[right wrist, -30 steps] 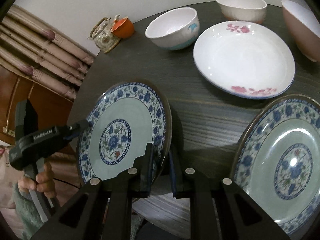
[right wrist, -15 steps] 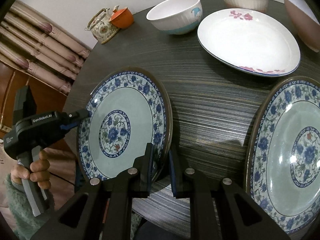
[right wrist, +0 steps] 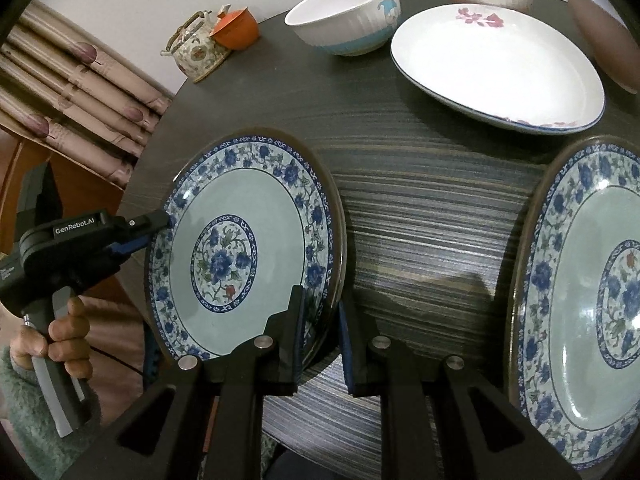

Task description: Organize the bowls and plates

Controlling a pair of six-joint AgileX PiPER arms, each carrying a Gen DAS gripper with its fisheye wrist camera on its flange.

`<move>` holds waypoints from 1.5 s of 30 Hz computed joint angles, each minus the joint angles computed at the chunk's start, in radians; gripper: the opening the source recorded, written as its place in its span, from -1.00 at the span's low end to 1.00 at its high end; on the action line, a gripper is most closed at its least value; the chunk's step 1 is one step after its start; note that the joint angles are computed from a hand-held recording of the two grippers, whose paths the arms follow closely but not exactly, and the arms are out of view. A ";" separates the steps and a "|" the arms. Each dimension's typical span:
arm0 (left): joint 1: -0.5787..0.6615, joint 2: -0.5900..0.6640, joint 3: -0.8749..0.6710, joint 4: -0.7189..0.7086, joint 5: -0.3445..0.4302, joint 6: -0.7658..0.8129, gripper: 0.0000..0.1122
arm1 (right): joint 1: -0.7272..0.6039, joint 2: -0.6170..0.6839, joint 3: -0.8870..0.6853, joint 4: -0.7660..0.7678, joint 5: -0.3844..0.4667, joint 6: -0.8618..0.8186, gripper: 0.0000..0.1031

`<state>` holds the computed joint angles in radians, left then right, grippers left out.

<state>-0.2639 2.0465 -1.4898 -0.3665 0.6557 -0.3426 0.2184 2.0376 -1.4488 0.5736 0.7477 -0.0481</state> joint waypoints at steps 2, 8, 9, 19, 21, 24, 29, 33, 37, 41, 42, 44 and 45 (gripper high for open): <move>0.001 0.004 0.001 0.000 0.002 -0.003 -0.63 | -0.001 0.005 -0.003 0.004 0.004 -0.002 -0.68; 0.005 0.014 -0.002 -0.002 0.010 -0.015 -0.63 | 0.004 0.013 -0.015 -0.009 0.007 0.006 -0.64; 0.005 0.014 0.001 -0.005 0.008 -0.014 -0.63 | 0.003 0.013 -0.016 -0.012 0.010 0.004 -0.63; 0.001 -0.016 0.020 0.069 -0.003 -0.084 -0.43 | 0.012 0.025 -0.051 -0.033 0.025 0.027 -0.47; -0.020 -0.039 0.029 0.144 -0.015 -0.138 -0.39 | 0.015 0.017 -0.050 -0.051 0.023 0.040 -0.43; -0.064 -0.057 0.020 0.265 -0.003 -0.236 -0.39 | 0.017 -0.006 -0.038 -0.075 0.013 0.055 -0.38; -0.135 -0.072 0.000 0.375 0.023 -0.313 -0.39 | 0.032 -0.060 -0.009 -0.190 -0.011 0.126 -0.30; -0.192 -0.082 -0.006 0.408 0.031 -0.321 -0.38 | 0.037 -0.116 0.028 -0.278 -0.026 0.189 -0.28; -0.249 -0.087 -0.011 0.424 0.031 -0.326 -0.27 | 0.042 -0.171 0.063 -0.374 -0.031 0.256 -0.27; -0.291 -0.095 -0.008 0.442 0.028 -0.342 -0.27 | 0.031 -0.236 0.125 -0.426 -0.049 0.302 -0.21; -0.304 -0.095 -0.010 0.457 0.027 -0.350 -0.27 | 0.025 -0.252 0.143 -0.432 -0.053 0.308 -0.21; -0.331 -0.089 -0.022 0.485 0.034 -0.372 -0.27 | 0.010 -0.279 0.171 -0.432 -0.057 0.310 -0.21; -0.338 -0.090 -0.023 0.489 0.032 -0.370 -0.27 | 0.003 -0.291 0.184 -0.430 -0.062 0.309 -0.21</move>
